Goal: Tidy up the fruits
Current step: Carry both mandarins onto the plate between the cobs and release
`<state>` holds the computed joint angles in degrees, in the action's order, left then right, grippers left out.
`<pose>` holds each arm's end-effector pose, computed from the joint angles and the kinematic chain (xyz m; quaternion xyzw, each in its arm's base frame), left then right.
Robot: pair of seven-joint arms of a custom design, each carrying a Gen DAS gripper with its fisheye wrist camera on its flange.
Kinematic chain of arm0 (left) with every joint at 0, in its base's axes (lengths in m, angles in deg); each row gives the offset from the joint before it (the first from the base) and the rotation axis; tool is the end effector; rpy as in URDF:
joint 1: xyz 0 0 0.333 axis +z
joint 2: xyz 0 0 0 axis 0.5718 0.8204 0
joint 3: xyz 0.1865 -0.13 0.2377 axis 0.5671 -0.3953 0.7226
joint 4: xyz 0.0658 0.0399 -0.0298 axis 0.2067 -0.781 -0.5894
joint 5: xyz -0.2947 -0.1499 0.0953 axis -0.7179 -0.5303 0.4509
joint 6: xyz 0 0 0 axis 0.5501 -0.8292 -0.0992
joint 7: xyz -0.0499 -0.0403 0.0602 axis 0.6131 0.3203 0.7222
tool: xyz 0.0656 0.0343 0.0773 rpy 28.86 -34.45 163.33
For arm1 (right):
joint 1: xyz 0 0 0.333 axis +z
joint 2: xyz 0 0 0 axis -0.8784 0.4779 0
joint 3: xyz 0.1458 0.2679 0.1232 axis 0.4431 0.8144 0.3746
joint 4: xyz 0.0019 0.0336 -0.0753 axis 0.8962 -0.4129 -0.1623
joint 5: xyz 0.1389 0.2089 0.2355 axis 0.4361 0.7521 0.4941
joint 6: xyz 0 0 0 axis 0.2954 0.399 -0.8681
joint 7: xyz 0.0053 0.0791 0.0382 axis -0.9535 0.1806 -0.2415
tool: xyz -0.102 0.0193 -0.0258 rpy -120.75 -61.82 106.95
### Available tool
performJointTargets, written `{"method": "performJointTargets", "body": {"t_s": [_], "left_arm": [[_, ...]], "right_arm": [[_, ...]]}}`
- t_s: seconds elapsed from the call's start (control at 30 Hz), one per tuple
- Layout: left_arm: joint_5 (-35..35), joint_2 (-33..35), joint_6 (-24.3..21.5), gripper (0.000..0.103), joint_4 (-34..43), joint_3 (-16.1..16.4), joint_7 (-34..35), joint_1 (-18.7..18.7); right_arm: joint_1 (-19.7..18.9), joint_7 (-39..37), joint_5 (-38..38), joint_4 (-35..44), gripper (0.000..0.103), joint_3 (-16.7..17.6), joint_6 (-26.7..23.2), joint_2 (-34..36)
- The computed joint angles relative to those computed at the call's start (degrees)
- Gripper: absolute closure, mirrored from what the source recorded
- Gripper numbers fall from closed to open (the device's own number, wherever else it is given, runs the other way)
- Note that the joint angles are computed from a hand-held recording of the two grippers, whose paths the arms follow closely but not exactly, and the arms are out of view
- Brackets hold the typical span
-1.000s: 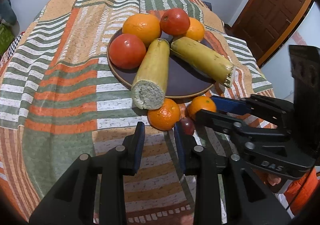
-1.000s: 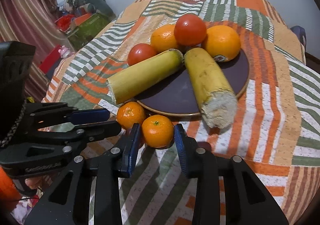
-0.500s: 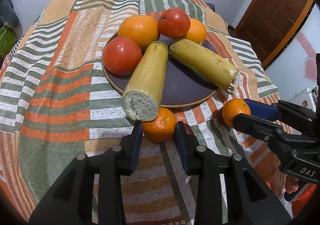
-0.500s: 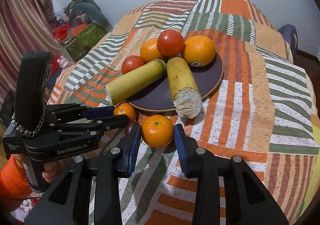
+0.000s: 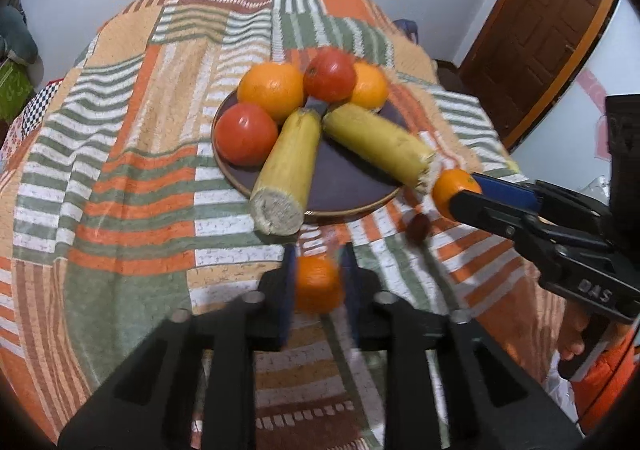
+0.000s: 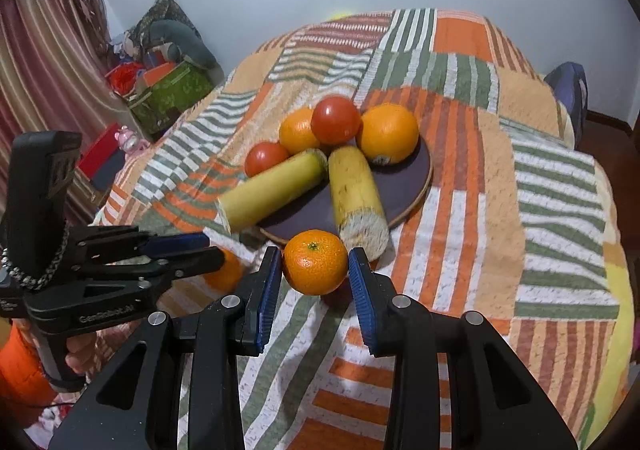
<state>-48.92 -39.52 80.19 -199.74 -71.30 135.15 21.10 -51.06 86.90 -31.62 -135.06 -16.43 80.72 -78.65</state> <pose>0.5105 -0.2434 0.5086 -0.5672 0.7705 -0.2815 0.0732 0.4840 0.0195 0.5429 -0.7297 0.5704 -0.0879 0.3666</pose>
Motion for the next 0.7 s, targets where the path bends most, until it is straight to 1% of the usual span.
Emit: {"method": "performJointTargets", "body": {"t_s": [0.07,0.1,0.17,0.23,0.3,0.33,0.4,0.47,0.5,0.53,0.63,0.7], "left_arm": [[-1.08,-0.48,0.89,0.086,0.03,-0.27,1.1,-0.04],[-0.46,-0.58,1.23,0.086,0.09,-0.25,0.94,-0.18],[4.82,-0.67,2.05,0.085,-0.04,0.32,-3.04,-0.72],[5.09,-0.37,1.23,0.084,0.2,0.32,-3.17,-0.54],[4.24,-0.15,0.04,0.078,0.04,0.36,-2.49,-0.18],[5.09,-0.14,-0.07,0.072,-0.53,0.6,-3.32,-0.12],[6.79,0.14,-0.5,0.067,-1.05,0.91,-4.65,-0.04],[6.71,0.86,-1.56,0.066,-0.78,0.94,-4.63,0.22],[5.87,1.24,-1.86,0.063,-0.69,0.87,-4.06,0.43],[5.38,1.28,-1.44,0.057,-1.0,0.81,-3.87,0.5],[6.3,1.87,0.03,0.055,-1.16,0.95,-4.72,0.32],[6.32,2.76,-0.15,0.055,-0.4,0.89,-4.87,0.19]], "right_arm": [[0.0,-0.09,0.14,0.41,0.071,0.0,0.45,0.1],[-0.02,-0.05,0.21,0.56,0.071,-0.01,0.65,0.14],[-0.06,-0.11,0.76,0.71,0.071,-0.16,0.84,0.14],[-0.13,-0.23,1.08,0.54,0.071,-0.25,0.98,-0.02],[-0.24,-0.15,0.81,0.28,0.071,-0.3,0.94,-0.23],[-0.29,-0.1,0.62,0.15,0.071,-0.32,0.96,-0.22],[-0.44,0.2,0.0,0.04,0.071,-0.32,0.98,-0.11],[-0.58,0.49,-0.34,0.01,0.071,-0.36,0.98,0.07],[-0.66,0.65,-0.46,0.01,0.071,-0.4,0.9,0.14],[-0.71,0.82,-0.49,0.05,0.071,-0.41,0.89,0.29],[-0.89,1.12,-0.53,0.07,0.071,-0.4,0.84,0.47],[-1.02,1.29,-0.69,0.07,0.071,-0.35,0.83,0.49]]}}
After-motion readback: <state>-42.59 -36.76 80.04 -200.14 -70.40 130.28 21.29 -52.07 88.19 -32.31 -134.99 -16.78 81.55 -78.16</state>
